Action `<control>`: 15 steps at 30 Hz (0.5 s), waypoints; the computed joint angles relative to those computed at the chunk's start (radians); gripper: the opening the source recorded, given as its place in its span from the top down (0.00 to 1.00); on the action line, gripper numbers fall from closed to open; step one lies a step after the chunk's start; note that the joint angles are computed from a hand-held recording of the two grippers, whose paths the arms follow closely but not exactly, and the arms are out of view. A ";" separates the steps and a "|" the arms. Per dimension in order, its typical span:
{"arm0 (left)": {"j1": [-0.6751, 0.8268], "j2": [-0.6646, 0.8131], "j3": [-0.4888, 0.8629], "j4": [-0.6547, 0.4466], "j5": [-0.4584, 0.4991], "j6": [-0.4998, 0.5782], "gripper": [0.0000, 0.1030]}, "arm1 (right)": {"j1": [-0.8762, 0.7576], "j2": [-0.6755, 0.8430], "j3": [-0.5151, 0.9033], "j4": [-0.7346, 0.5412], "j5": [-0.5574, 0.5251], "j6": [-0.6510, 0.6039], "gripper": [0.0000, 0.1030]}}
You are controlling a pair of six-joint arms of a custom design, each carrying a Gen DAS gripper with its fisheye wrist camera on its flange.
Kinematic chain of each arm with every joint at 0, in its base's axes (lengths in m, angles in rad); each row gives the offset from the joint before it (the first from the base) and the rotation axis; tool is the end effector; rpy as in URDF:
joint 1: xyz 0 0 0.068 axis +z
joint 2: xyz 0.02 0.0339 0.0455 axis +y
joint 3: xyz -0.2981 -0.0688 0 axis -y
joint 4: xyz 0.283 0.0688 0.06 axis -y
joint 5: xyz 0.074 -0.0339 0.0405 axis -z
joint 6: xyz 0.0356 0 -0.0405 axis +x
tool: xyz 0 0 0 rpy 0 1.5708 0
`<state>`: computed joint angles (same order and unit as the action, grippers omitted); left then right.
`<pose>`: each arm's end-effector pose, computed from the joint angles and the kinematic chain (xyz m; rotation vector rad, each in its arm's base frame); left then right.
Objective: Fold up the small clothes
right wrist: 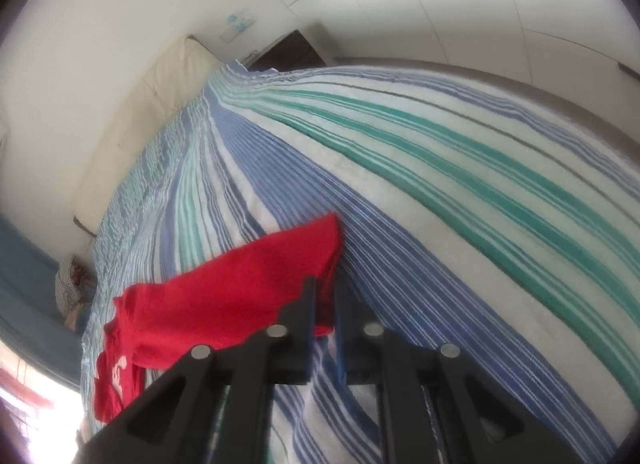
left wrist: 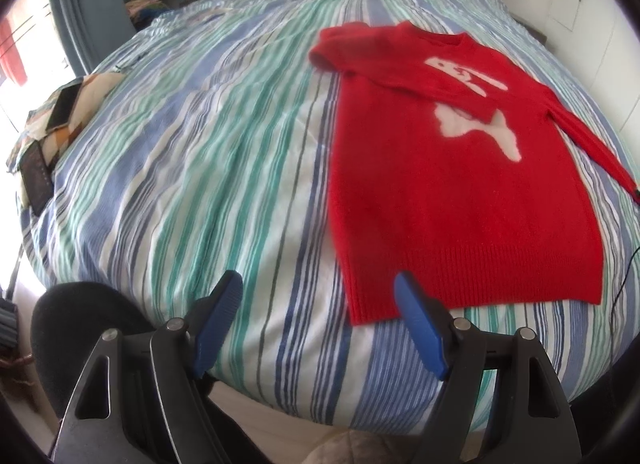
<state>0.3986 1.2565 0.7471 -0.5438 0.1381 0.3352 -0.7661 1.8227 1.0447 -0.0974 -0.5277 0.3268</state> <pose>0.2399 0.0957 0.2164 -0.0350 2.6095 0.0793 0.3044 -0.2680 0.1659 1.0132 2.1036 0.4292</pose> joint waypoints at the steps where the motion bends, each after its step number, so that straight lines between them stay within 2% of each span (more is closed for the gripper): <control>1: -0.002 -0.006 -0.001 -0.001 0.004 0.002 0.22 | -0.002 0.002 0.002 0.002 -0.007 0.002 0.92; 2: -0.003 -0.012 -0.002 -0.001 0.005 0.004 0.22 | -0.002 0.002 -0.001 0.011 -0.010 0.006 0.92; 5: -0.005 -0.025 -0.008 0.001 -0.002 0.013 0.22 | -0.018 0.020 0.004 0.005 -0.083 0.019 0.82; 6: -0.005 -0.025 -0.010 0.001 -0.005 0.015 0.22 | -0.022 0.027 0.002 0.008 -0.107 0.025 0.74; 7: -0.005 -0.024 -0.011 0.002 -0.007 0.015 0.22 | -0.020 0.027 0.001 0.009 -0.118 0.025 0.71; 8: -0.006 -0.022 -0.012 0.003 -0.011 0.014 0.22 | -0.015 0.029 0.005 0.001 -0.116 0.011 0.71; 9: -0.007 -0.017 -0.011 0.005 -0.014 0.013 0.22 | -0.003 0.032 0.016 -0.014 -0.111 -0.011 0.72; 10: -0.009 -0.014 -0.009 0.006 -0.017 0.010 0.22 | 0.012 0.034 0.029 -0.038 -0.090 -0.041 0.88; 11: -0.012 -0.009 -0.006 0.006 -0.021 0.008 0.22 | 0.026 0.028 0.035 -0.061 -0.046 -0.074 0.96; 15: -0.024 -0.013 0.017 0.009 -0.022 0.004 0.22 | 0.067 -0.007 0.014 -0.069 0.113 -0.110 0.97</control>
<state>0.3744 1.2431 0.7638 -0.5352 0.1166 0.3394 -0.6992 1.8153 1.0592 -0.1666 -0.4147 0.2173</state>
